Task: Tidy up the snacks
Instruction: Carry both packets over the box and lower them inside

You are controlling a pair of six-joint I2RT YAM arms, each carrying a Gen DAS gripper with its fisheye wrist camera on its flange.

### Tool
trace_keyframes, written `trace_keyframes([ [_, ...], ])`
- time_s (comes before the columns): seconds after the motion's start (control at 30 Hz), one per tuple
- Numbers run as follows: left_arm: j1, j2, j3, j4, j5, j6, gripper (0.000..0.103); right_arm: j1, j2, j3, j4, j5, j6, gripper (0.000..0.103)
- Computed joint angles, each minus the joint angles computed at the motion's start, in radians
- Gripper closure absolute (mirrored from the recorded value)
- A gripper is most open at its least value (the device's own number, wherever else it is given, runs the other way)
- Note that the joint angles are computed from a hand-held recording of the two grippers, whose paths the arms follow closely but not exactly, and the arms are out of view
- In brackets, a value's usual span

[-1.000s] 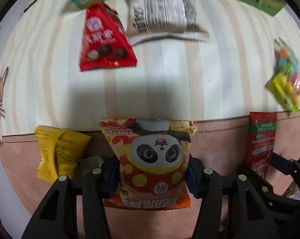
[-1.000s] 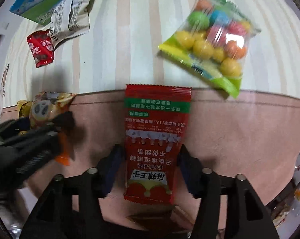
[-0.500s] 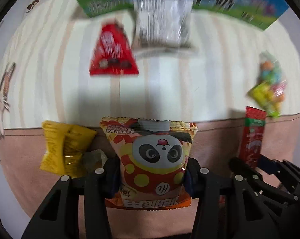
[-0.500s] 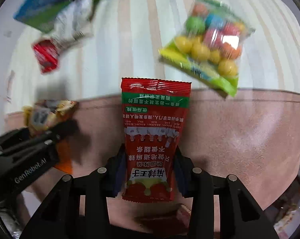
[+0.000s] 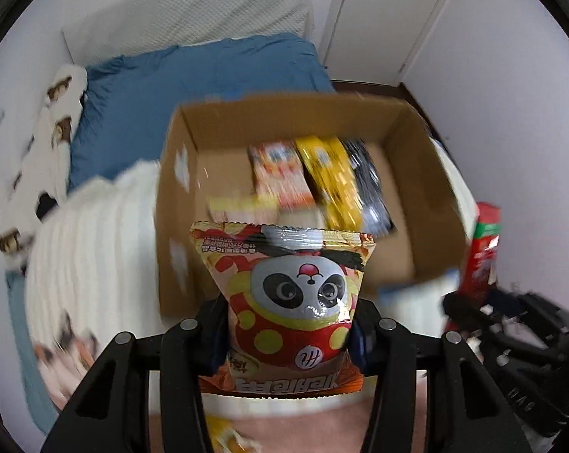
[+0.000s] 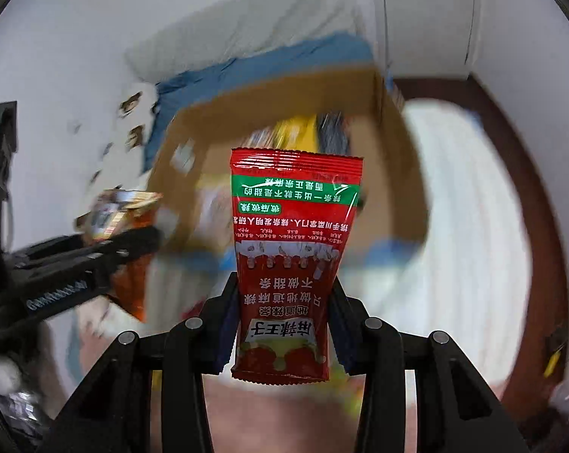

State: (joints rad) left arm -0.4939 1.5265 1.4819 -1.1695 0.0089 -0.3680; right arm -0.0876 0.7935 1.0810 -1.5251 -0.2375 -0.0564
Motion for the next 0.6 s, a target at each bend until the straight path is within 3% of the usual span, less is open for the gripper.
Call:
trace_keyframes([
  [0.1,0.071,0.220,0.180,-0.019,0.008,0.072,0.056,0.056,0.210,0.037,0.160,0.094,0.020,0.058],
  [0.23,0.130,0.504,0.433,-0.096,-0.011,0.130,0.056,0.077,0.464,0.102,0.282,0.184,0.018,0.058],
  [0.4,0.160,0.712,0.625,-0.157,-0.008,0.132,0.055,0.114,0.761,0.163,0.436,0.253,0.044,0.058],
  [0.6,0.195,0.934,0.888,-0.299,0.029,0.147,0.055,0.108,0.914,0.169,0.522,0.292,0.032,0.057],
])
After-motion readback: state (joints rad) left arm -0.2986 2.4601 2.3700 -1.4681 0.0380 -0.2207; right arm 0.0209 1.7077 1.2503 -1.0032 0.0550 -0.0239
